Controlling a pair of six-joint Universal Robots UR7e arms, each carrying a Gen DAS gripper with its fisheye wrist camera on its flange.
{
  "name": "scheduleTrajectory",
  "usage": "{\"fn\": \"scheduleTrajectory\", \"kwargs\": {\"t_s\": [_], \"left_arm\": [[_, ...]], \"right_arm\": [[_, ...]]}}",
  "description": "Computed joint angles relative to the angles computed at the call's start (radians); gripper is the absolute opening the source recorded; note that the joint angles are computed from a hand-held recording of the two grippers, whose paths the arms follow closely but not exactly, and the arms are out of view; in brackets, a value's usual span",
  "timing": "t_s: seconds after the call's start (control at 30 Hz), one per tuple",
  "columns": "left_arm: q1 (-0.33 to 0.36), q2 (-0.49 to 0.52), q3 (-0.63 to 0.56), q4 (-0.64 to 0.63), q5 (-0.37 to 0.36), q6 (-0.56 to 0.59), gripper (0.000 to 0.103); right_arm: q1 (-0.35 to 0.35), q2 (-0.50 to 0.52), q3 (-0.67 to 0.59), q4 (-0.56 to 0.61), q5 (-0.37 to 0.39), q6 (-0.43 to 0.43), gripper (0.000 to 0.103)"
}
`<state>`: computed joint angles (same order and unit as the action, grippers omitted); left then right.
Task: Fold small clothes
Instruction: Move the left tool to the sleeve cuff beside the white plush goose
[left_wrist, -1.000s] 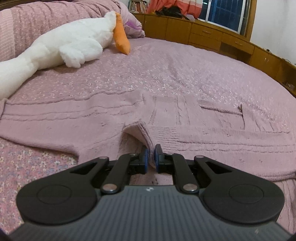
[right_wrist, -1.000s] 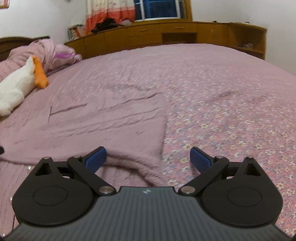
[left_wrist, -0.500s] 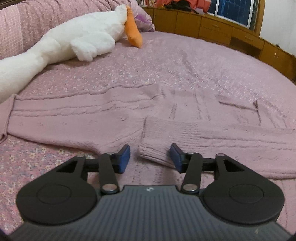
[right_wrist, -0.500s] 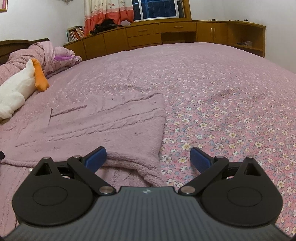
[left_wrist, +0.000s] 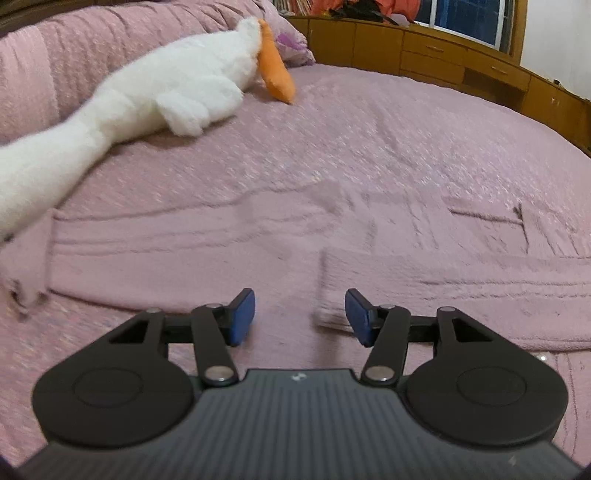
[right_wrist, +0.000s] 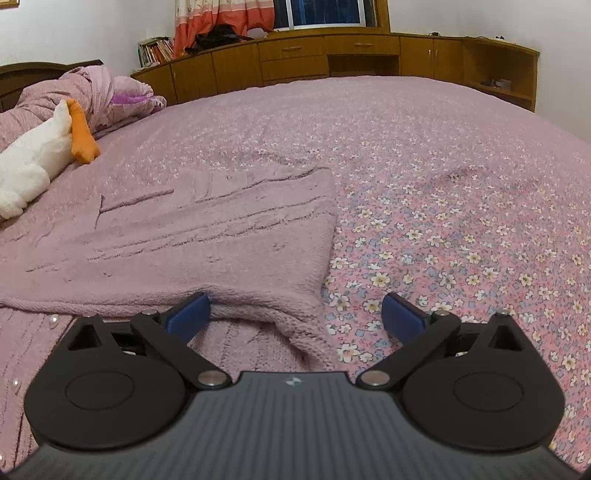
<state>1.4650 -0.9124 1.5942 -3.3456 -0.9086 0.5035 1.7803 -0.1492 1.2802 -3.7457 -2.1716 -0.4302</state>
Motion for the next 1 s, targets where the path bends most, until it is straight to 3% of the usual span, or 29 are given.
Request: {"fn": "scheduleTrajectory", "kwargs": {"t_s": [0.27, 0.6, 0.83, 1.0], "left_arm": [[0.015, -0.079, -0.016, -0.054, 0.054, 0.07, 0.056], [0.073, -0.133, -0.068, -0.031, 0.105, 0.097, 0.056], [0.121, -0.12, -0.119, 0.039, 0.121, 0.049, 0.071], [0.152, -0.078, -0.196, 0.074, 0.114, 0.045, 0.073]], "right_arm": [[0.013, -0.027, 0.105, -0.127, 0.05, 0.07, 0.103], [0.095, -0.044, 0.223, -0.229, 0.003, 0.048, 0.103], [0.141, -0.031, 0.248, -0.232, -0.024, 0.046, 0.103], [0.164, -0.01, 0.231, -0.218, -0.048, 0.039, 0.103]]}}
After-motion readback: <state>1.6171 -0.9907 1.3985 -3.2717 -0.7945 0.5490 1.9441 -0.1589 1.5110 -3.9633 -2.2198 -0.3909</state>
